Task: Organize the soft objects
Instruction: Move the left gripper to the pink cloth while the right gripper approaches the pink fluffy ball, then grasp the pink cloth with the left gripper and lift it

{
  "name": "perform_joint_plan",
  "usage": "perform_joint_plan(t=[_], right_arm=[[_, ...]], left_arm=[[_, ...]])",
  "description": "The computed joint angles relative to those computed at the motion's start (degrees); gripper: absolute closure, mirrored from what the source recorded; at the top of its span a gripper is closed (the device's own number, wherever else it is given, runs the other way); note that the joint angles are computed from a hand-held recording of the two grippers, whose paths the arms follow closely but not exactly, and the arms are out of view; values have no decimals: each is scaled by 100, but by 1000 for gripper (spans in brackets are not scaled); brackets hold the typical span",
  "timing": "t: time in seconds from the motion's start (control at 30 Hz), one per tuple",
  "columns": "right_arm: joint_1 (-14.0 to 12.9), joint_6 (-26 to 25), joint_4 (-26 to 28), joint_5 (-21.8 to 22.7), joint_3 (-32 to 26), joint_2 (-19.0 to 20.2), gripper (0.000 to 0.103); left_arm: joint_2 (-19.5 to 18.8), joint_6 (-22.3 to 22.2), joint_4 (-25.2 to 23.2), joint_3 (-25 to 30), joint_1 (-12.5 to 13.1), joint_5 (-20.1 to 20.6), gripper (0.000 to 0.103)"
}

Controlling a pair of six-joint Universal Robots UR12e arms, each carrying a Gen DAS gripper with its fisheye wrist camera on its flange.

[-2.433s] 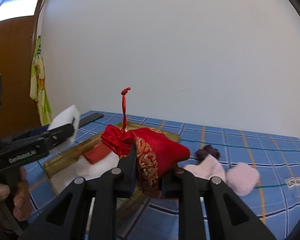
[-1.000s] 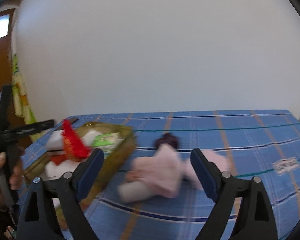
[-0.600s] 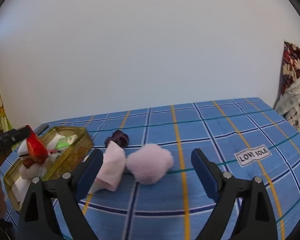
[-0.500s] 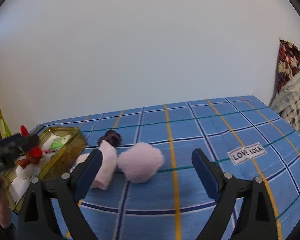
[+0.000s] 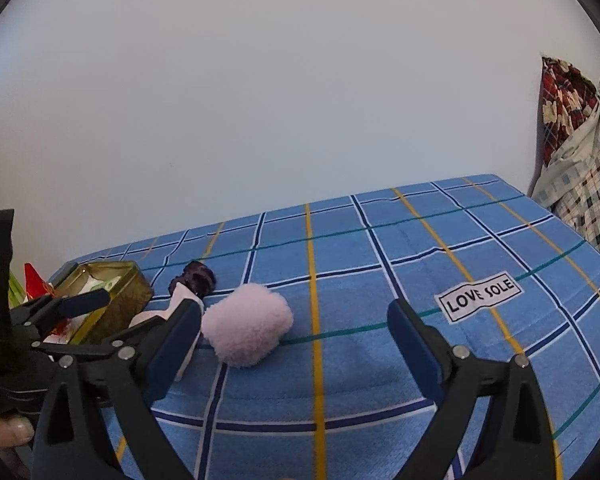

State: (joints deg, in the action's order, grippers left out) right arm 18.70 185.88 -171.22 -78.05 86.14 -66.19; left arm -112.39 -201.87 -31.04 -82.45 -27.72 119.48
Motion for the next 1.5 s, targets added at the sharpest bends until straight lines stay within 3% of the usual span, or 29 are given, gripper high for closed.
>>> perform_joint_plan(t=[0.17,0.33,0.47,0.7,0.87,0.9,0.93,0.97,1.03,1.1,1.17,1.23,1.4,1.5], right_arm=[[9,-27,126,-37,-39,11,7],[119,-205,331,-387,-208,90,7],[167,-184,524,-409,-360,172,7],[195,-107,504,-426,-372,190,7],[222,-130,616,-550,-416,200,7],[234,-161,670,-585,-440,207,7],[250,-208,739,-632,-465,213,7],[263,-231,782,-668,-487,221,7],[282,-248,792,-739,-500,227,7],[298,-255,781,-814,-502,229,7],[310,-272,824,-887,-512,229,7],[327,-281,862,-952,-531,237,7],[362,-348,920,-965,-584,266,7],[395,-426,1075,-998,-658,299,7]], left_arm=[[98,-3,213,-143,59,-26,12],[206,-41,213,-268,156,-534,12],[101,131,-225,-90,113,-731,12],[128,-389,-398,-113,283,-1191,12],[59,-289,-529,-56,220,-932,14],[43,-258,-532,-48,203,-839,16],[24,-244,-531,-35,178,-683,28],[36,-195,-446,-64,176,-641,51],[104,-187,-236,-175,253,-1110,81],[111,-92,-157,-213,220,-1050,82],[100,45,-69,-224,149,-790,94],[136,79,176,-302,130,-741,99],[248,190,1031,-535,87,-503,100],[231,195,990,-503,104,-582,100]])
